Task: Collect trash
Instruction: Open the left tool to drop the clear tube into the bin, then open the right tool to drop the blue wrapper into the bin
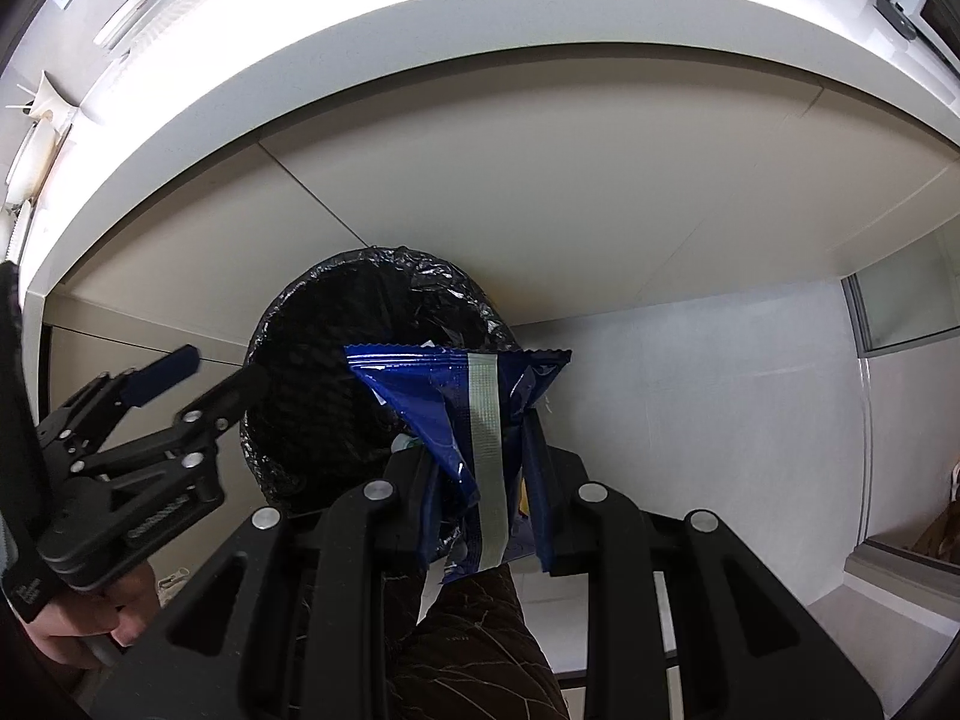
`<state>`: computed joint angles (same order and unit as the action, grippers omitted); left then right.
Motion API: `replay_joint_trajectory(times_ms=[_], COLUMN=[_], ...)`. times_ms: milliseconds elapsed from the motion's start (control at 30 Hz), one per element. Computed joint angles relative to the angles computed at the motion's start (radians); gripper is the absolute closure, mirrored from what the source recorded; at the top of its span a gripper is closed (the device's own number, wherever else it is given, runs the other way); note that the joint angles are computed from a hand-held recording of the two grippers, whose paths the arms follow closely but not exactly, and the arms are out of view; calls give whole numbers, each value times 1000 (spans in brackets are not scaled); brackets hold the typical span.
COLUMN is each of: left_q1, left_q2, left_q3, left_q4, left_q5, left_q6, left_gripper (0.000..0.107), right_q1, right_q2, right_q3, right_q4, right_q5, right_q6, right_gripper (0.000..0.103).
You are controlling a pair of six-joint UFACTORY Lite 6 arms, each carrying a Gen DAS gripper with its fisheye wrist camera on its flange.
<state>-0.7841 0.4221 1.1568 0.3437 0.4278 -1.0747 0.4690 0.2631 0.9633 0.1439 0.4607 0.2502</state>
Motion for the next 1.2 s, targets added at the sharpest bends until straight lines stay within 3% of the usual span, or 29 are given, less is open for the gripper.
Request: replay_joint_trajectory(times_ms=[100, 167, 800, 1033, 1200], left_q1=[7, 20, 145, 174, 179], left_q2=[-59, -95, -347, -367, -357], left_q3=[-41, -68, -295, -321, -313], left_q4=[64, 73, -8, -16, -30], left_q5=[17, 22, 40, 30, 28], left_q6=[-78, -91, 6, 24, 39], left_gripper=[13, 10, 10, 10, 10], right_q1=[16, 33, 180, 194, 191], right_q2=[18, 39, 269, 301, 310], right_q3=[20, 43, 296, 348, 348], right_q4=[4, 1, -38, -27, -44], right_q5=[-1, 0, 49, 68, 57], right_q6=[-3, 2, 47, 52, 79], right_gripper=[81, 81, 81, 73, 61])
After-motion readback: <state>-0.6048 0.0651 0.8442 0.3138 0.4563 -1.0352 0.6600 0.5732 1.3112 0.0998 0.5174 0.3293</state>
